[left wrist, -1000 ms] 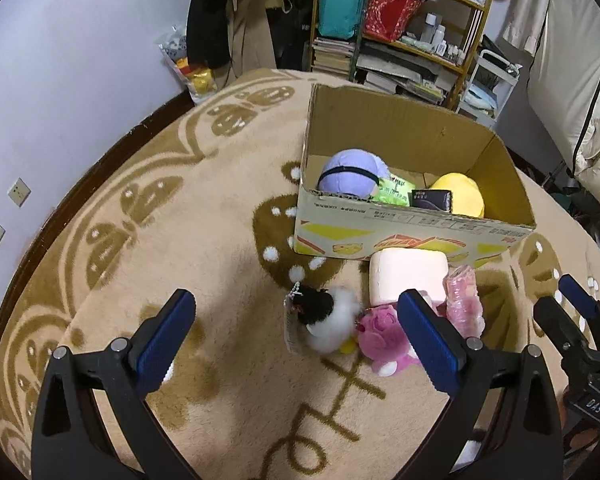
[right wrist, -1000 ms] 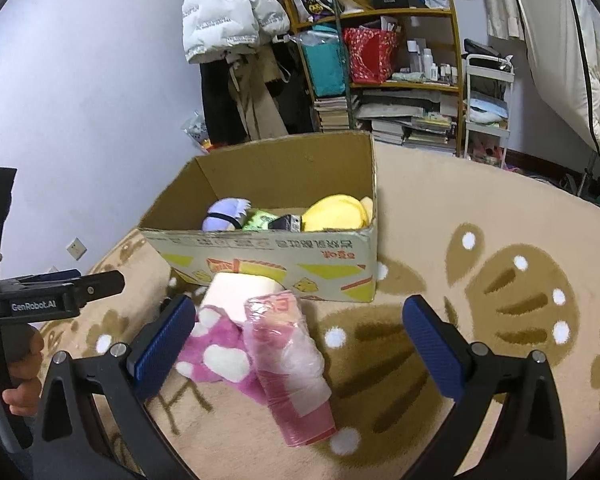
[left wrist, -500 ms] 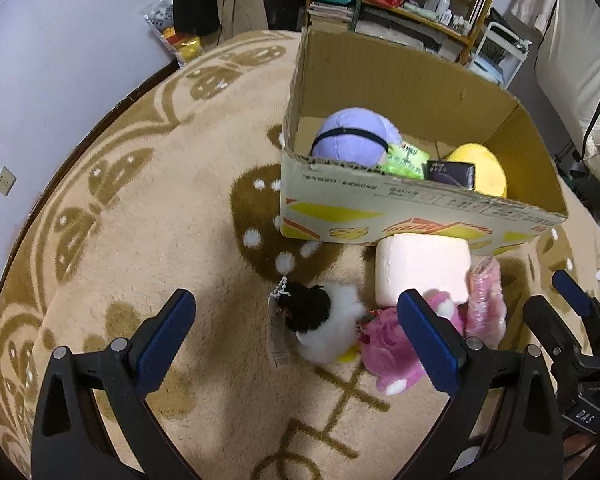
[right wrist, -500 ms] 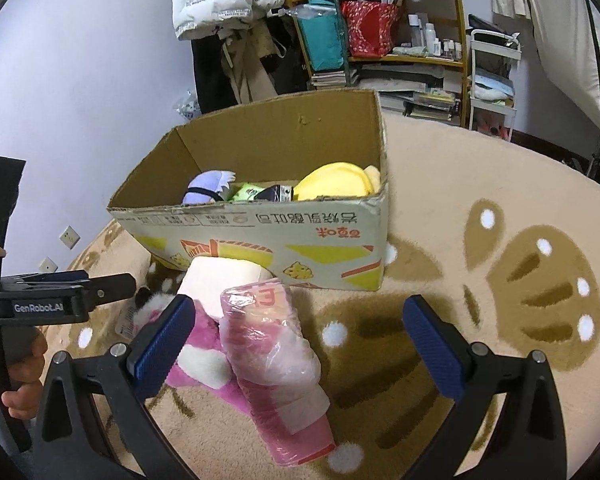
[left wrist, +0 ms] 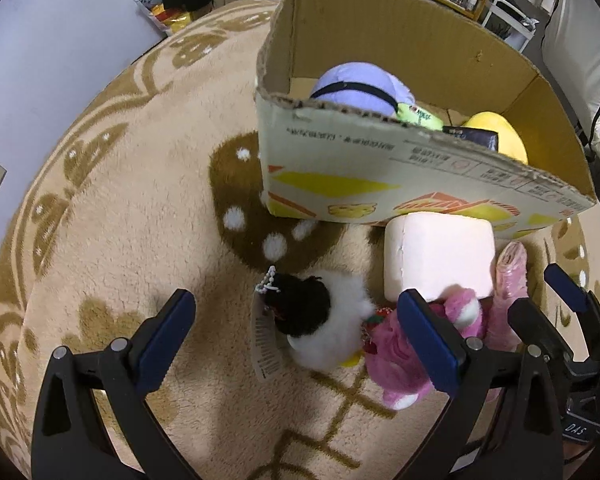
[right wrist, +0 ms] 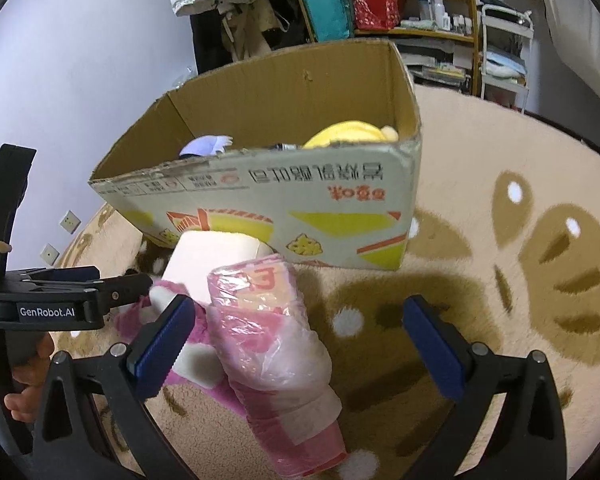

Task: Organize soft objects
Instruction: 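Move both tools toward the pink plush and pink wrapped item beside the box, then close the left tool on the black-and-white plush while the right tool grips the pink wrapped roll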

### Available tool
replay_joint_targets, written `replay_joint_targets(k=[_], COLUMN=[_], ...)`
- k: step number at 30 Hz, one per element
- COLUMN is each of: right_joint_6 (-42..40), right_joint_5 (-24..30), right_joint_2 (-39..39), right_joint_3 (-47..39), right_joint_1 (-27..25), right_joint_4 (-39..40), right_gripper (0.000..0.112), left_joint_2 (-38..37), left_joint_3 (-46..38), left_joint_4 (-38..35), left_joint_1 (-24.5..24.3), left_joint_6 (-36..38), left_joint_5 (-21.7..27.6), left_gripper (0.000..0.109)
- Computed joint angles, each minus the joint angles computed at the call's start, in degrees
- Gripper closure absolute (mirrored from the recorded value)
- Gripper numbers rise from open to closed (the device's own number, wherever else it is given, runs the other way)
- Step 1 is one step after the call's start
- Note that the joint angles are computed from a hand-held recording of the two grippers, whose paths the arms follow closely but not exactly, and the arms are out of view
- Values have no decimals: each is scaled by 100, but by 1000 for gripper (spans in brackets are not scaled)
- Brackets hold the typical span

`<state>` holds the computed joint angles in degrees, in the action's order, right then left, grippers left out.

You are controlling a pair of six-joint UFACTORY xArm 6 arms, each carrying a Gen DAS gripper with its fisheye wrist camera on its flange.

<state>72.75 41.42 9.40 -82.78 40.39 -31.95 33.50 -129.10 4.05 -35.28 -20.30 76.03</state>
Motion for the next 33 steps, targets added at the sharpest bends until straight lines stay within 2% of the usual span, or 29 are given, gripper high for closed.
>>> replay_joint_targets(k=[17, 22, 23, 25, 29, 31, 33], right_joint_6=[-262, -397, -424, -478, -591, -684, -730], right_joint_5=[-64, -25, -13, -12, -132, -242, -191], right_joint_2=[125, 177, 198, 232, 227, 236, 270], right_joint_3=[17, -62, -88, -129, -108, -96, -158], right_joint_1=[-39, -8, 1, 12, -4, -11, 13], right_joint_4=[384, 426, 431, 464, 581, 699, 692], right_gripper=[12, 23, 24, 32, 46, 61, 61], left_joint_2=[490, 708, 706, 683, 650, 426, 340], left_joint_3=[-595, -868, -840, -795, -673, -276, -88], left_joint_4=[-344, -378, -393, -413, -489, -529, -505], left_joint_1=[201, 281, 288, 265, 288, 291, 292], left_joint_6=[-112, -78, -59, -81, -57, -72, -109], left_joint_5=[477, 593, 604, 636, 598, 426, 358], left_gripper=[9, 13, 17, 19, 30, 35, 44])
